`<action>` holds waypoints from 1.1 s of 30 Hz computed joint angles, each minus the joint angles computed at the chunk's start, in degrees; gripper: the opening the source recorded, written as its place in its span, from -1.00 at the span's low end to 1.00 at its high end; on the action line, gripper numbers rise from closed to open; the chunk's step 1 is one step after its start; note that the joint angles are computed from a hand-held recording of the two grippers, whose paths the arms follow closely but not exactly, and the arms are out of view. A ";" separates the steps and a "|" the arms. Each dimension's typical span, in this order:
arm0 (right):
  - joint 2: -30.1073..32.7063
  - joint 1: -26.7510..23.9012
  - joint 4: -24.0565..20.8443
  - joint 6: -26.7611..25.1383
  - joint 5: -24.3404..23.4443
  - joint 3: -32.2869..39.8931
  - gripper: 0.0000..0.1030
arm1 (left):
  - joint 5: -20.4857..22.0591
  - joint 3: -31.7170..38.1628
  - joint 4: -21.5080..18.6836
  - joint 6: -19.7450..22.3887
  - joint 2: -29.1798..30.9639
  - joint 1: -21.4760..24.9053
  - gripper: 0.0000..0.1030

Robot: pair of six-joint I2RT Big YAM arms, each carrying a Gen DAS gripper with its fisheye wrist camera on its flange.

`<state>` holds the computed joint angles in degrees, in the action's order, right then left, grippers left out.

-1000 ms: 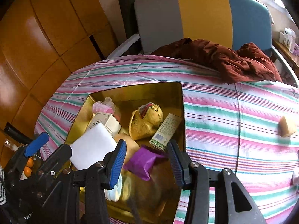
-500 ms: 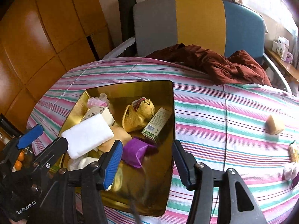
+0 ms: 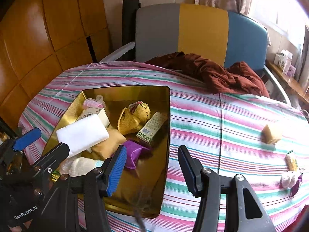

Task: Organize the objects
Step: 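Move both open tools from the tray to the items on the sheet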

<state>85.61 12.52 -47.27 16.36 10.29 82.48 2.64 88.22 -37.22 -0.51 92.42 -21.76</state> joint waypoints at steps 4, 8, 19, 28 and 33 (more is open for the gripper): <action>-0.58 0.46 0.28 -0.83 1.28 -0.66 0.08 | -0.31 -0.09 0.06 0.11 -0.13 -0.25 0.61; -1.06 0.33 0.32 -0.93 1.80 -1.17 0.08 | -0.50 -0.06 -0.09 0.17 -0.13 -0.38 0.61; -3.53 -3.35 -0.66 1.19 1.23 -4.59 0.08 | 0.45 0.76 -0.85 1.21 0.29 -1.74 0.61; -8.66 -13.05 -3.29 5.12 -2.37 -9.09 0.08 | 1.32 2.34 -1.93 4.12 1.41 -5.21 0.61; -11.88 -22.10 -5.94 6.34 -6.38 -10.41 0.08 | 2.25 3.98 -2.65 6.36 2.32 -7.71 0.61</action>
